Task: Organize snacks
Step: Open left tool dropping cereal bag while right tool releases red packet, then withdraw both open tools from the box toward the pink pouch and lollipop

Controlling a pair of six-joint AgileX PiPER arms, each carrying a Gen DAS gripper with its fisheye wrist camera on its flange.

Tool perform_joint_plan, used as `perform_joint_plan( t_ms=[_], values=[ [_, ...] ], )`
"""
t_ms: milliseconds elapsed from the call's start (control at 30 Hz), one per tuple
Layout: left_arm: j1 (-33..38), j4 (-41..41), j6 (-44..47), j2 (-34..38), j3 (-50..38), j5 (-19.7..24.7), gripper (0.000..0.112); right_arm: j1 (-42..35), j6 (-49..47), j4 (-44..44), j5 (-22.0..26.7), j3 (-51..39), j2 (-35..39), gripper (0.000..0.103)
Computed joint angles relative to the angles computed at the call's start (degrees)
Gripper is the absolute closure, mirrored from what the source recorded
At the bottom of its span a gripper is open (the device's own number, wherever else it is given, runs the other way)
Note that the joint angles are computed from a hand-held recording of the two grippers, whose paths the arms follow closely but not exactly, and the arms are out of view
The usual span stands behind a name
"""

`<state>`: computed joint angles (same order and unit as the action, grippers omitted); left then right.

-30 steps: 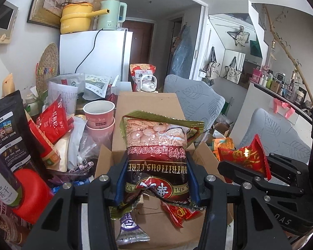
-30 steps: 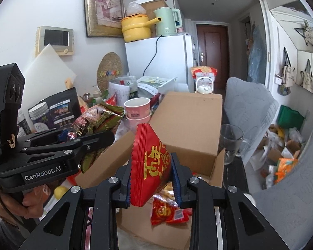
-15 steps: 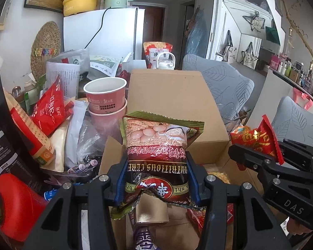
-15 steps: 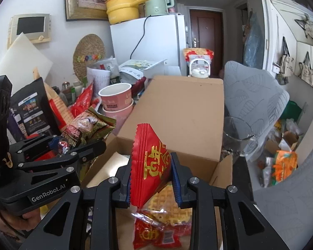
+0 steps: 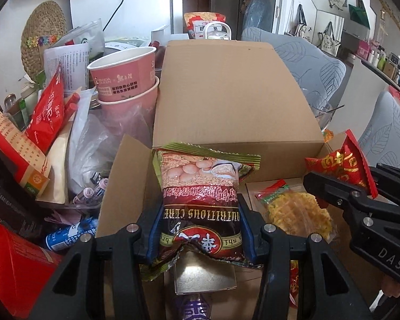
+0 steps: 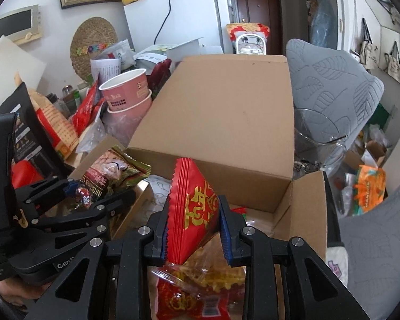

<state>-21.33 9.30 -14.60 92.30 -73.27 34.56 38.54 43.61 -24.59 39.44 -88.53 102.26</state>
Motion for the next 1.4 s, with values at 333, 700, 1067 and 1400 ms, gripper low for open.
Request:
perform_joint_plan(
  t_ms=[333, 700, 1067, 1400],
  values=[
    [-1.34, 3.07, -0.76, 1.21, -2.01, 3.4, 0.063, -0.26, 2.09, -1.73, 4.28, -2.54, 3.41, 0.073],
    [-3.58, 9.87, -7.91, 0.4, -2.86, 7.18, 0.038, -0.08, 5.3, -2.84, 4.26, -0.45, 0.69, 0.045],
    [-4.97, 11.12, -9.64, -5.64, -1.54, 8.44, 0.037, 3.34, 9.4, -6.27, 4.8, 2.08, -4.66, 0.044],
    [-8.15, 14.58, -12.36, -13.94, -1.69, 12.67, 0.037, 10.02, 12.98, -12.34, 11.08, 1.24, -9.77, 0.044]
  ],
)
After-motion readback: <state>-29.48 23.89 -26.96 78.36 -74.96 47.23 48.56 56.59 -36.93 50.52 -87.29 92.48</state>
